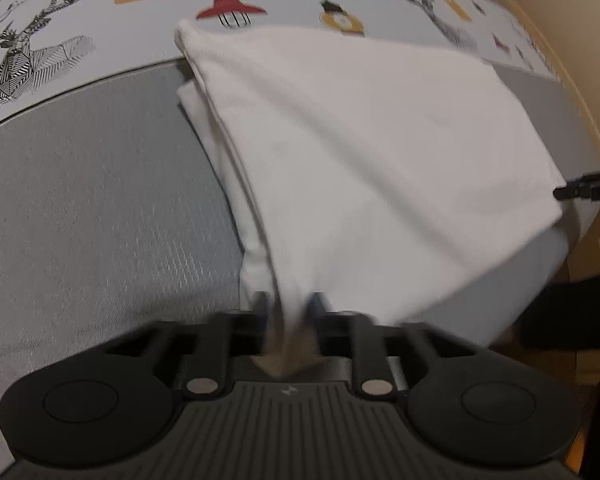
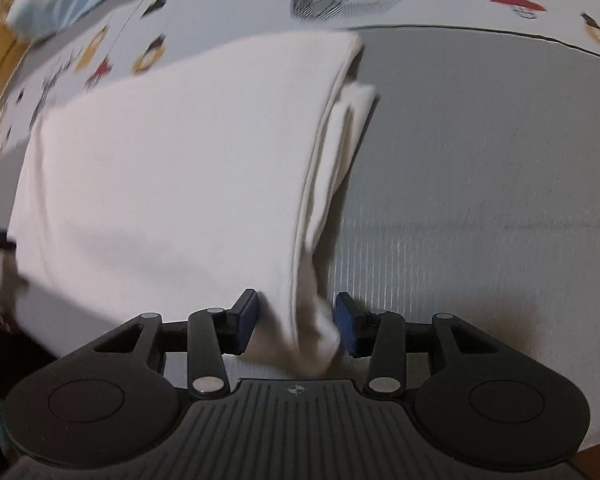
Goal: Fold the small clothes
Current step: 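Lift the hem with both grippers and fold it over toward the collar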
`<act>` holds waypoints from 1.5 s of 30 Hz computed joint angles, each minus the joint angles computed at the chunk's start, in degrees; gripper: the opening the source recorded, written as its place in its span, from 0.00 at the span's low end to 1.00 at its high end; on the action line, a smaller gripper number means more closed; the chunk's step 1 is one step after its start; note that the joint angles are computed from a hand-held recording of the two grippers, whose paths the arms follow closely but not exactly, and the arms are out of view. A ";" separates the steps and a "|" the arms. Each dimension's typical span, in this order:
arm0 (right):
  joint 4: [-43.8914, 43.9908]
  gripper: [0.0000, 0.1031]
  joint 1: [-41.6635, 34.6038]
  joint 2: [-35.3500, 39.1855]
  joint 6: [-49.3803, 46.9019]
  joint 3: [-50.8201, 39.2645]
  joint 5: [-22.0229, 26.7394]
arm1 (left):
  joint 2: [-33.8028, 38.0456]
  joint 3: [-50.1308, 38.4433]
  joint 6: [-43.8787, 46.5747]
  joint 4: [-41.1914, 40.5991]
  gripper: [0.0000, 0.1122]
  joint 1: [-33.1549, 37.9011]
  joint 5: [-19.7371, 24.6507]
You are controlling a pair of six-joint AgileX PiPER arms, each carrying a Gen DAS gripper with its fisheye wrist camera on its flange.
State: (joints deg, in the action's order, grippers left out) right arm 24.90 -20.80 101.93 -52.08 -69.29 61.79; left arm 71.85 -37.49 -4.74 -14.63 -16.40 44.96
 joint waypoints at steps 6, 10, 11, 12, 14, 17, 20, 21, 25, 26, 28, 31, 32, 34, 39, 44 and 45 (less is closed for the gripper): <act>8.76 0.03 -5.12 -3.51 -6.34 -0.20 5.06 | -9.34 1.39 0.00 -1.34 0.03 1.73 2.49; 1.47 0.03 -2.97 -4.19 -3.85 1.46 1.19 | -4.90 0.89 -7.76 6.29 0.03 -5.73 5.79; -1.77 0.03 -1.26 -4.67 -3.32 2.96 -0.74 | -3.35 0.74 -8.38 6.88 0.03 -7.49 6.24; -4.78 0.03 0.63 -5.17 -3.04 4.66 -2.46 | -2.41 0.50 -9.12 7.65 0.03 -9.32 6.53; -8.04 0.04 2.90 -5.82 -2.41 6.25 -4.12 | -2.98 -0.08 -11.66 9.41 0.07 -11.27 6.86; -7.99 0.13 3.03 -6.78 -0.46 5.41 -4.07 | -5.55 -1.20 -17.61 13.35 0.08 -11.79 6.87; -2.30 0.27 0.79 -10.10 -5.26 6.40 -5.68 | -8.05 -1.38 -21.44 16.23 0.08 -13.03 5.89; 1.09 0.27 0.02 -11.45 -9.16 7.29 -5.68 | -7.90 -1.52 -22.20 16.82 0.08 -13.92 5.24; 6.98 0.26 0.05 -13.25 -17.51 10.15 -6.12 | -4.88 -3.47 -21.13 18.11 0.08 -16.02 3.53; 6.09 0.26 0.97 -12.98 -17.39 10.56 -7.18 | -4.06 -3.91 -21.45 18.28 0.08 -16.92 3.06; 2.45 0.26 3.59 -12.33 -14.86 11.43 -9.61 | -2.29 -4.36 -21.71 18.72 0.08 -18.51 2.01; -4.67 0.27 7.14 -12.03 -9.42 12.48 -12.64 | 2.59 -4.23 -22.57 21.49 0.08 -19.41 1.55; -8.47 0.28 8.55 -10.85 -6.06 12.10 -13.73 | 5.00 -4.85 -23.64 22.59 0.08 -20.10 3.11; -15.03 0.31 10.09 -9.78 0.06 12.13 -14.53 | 8.24 -5.90 -24.32 23.04 0.09 -20.11 5.89; -4.83 0.32 6.99 -10.95 -2.03 8.33 -12.53 | 4.54 -7.72 -31.47 27.30 0.09 -17.95 5.57; 4.00 0.34 8.40 -11.58 -3.34 7.88 -18.53 | 4.87 -10.74 -38.71 34.32 0.10 -20.38 0.81; 5.39 0.34 8.75 -11.14 -4.06 7.70 -19.62 | 5.37 -11.29 -39.10 34.80 0.10 -20.80 -0.34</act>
State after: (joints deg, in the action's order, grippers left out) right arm 30.29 -12.05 90.80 -56.14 -61.59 42.17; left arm 77.22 -48.78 -43.84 20.17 -37.20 44.62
